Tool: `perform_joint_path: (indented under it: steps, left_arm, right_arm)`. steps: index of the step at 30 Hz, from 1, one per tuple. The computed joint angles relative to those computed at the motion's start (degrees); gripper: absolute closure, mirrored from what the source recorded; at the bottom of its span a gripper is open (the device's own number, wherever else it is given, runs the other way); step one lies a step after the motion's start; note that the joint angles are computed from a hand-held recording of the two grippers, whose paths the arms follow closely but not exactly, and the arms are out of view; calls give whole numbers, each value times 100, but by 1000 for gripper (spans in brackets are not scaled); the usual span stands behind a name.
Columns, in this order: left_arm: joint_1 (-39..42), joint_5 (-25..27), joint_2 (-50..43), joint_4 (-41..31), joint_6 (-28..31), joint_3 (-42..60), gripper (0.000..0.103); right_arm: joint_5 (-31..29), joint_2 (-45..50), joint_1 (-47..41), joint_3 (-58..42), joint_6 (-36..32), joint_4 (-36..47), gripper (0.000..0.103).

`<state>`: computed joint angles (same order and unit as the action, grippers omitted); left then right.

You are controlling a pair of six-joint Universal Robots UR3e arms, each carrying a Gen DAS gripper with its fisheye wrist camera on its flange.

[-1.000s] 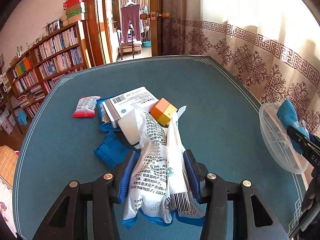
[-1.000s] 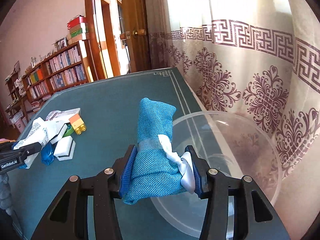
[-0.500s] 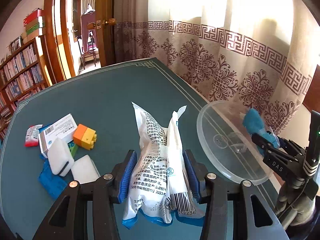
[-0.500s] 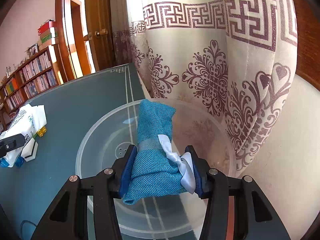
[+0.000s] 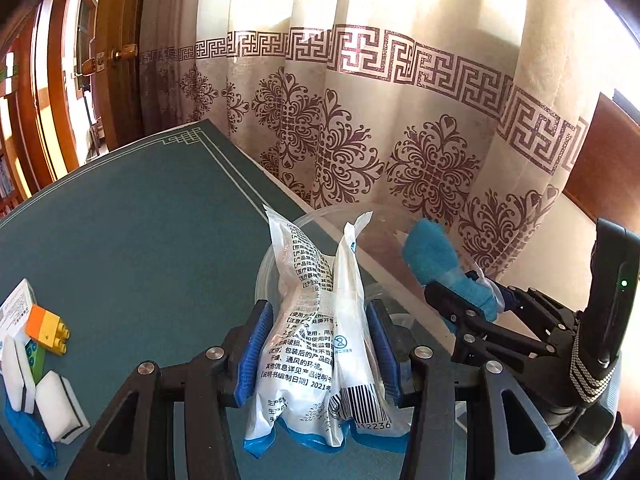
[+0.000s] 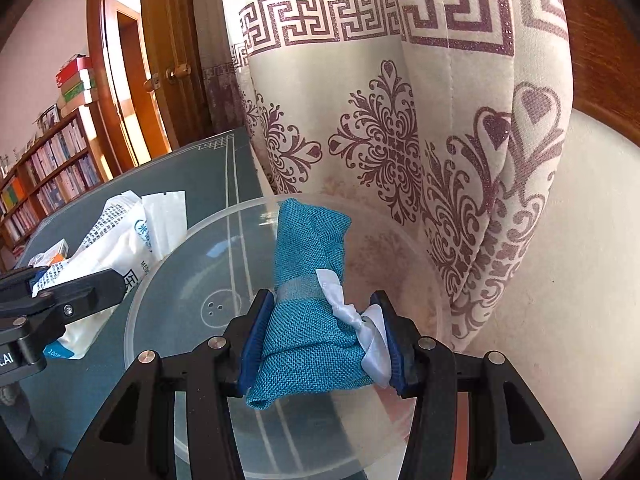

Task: Organize objects
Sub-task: 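Carry the towel and wipe pack into the clear basin and open both grippers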

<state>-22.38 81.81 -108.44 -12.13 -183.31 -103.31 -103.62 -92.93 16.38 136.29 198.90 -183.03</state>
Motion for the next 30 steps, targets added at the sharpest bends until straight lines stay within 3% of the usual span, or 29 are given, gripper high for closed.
perform_joint_path:
  steps: [2,4,12,18,23,30]
  left_arm:
    - [78,-281,-41,87,5,-3,40]
    - [100,-270,1,360,-95,-157,20]
    - [214,194,293,542,-190,-606,19]
    - [258,657,572,725,-333,-1067,11]
    - [381,772,813,794,-381,-1387,8]
    - [577,846,1045,797,-486,-1741,7]
  right_arm:
    - [5,5,-42,18,15,-18,52]
    - [14,20,-72,24,12,-29,52]
    - [-62,105,39,-3,20,-88,51]
    - [-188,165,86,-23,43,-138,51]
    - [-68,107,19,73,89,-261,44]
    - [52,45,75,111,102,-339,43]
